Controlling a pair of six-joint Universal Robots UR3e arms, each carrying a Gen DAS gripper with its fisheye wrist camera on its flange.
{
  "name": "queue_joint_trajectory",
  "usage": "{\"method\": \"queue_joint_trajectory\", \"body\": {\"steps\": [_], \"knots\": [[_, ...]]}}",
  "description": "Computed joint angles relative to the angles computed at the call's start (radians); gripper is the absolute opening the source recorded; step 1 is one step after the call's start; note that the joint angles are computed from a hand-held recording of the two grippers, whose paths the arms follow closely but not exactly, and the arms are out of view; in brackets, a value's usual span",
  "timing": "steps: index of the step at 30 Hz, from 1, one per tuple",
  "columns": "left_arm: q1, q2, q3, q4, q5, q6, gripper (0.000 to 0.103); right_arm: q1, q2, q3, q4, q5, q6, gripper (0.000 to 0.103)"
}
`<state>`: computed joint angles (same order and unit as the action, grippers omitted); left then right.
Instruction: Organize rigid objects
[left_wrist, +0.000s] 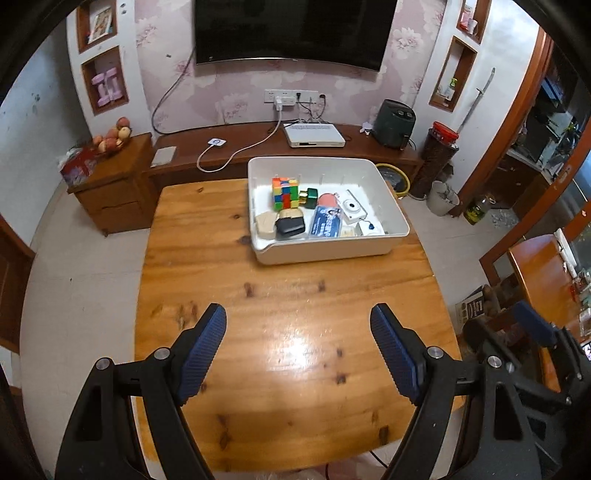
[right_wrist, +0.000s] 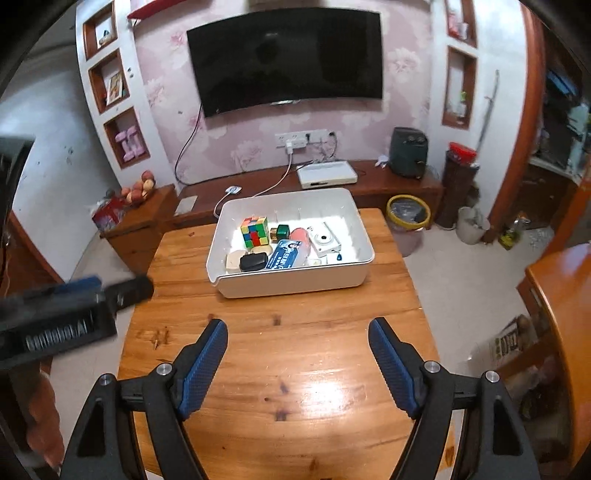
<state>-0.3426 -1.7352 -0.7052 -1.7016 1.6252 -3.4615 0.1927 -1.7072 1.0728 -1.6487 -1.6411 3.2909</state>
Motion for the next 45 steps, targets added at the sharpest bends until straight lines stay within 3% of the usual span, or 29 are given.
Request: {"method": "queue_joint_trajectory", "body": {"steps": [9, 13, 18, 28, 45], "knots": [[-0.067, 0.158, -0.155, 0.051, 0.122, -0.022, 0.083, 0.185, 0.017, -0.113, 0.078, -0.174, 0.130, 0.080], [-0.097, 0.174, -0.162, 0.056, 0.166, -0.048, 0.083, 0.206, 0.032, -0.166, 0.097, -0.184, 0.124, 0.080], [-0.136, 0.139, -0.101, 0.026, 0.235, -0.117, 0.083, 0.174, 0.068, -0.245, 0.134, -0.153, 0.082, 0.081], [-0.156, 0.092, -0.042, -0.014, 0.266, -0.194, 0.083, 0.127, 0.100, -0.320, 0.184, -0.108, -0.013, 0.081], [-0.173, -0.026, 0.124, -0.115, 0.278, -0.211, 0.083, 0.024, 0.101, -0.319, 0.201, -0.014, -0.097, 0.081]]}}
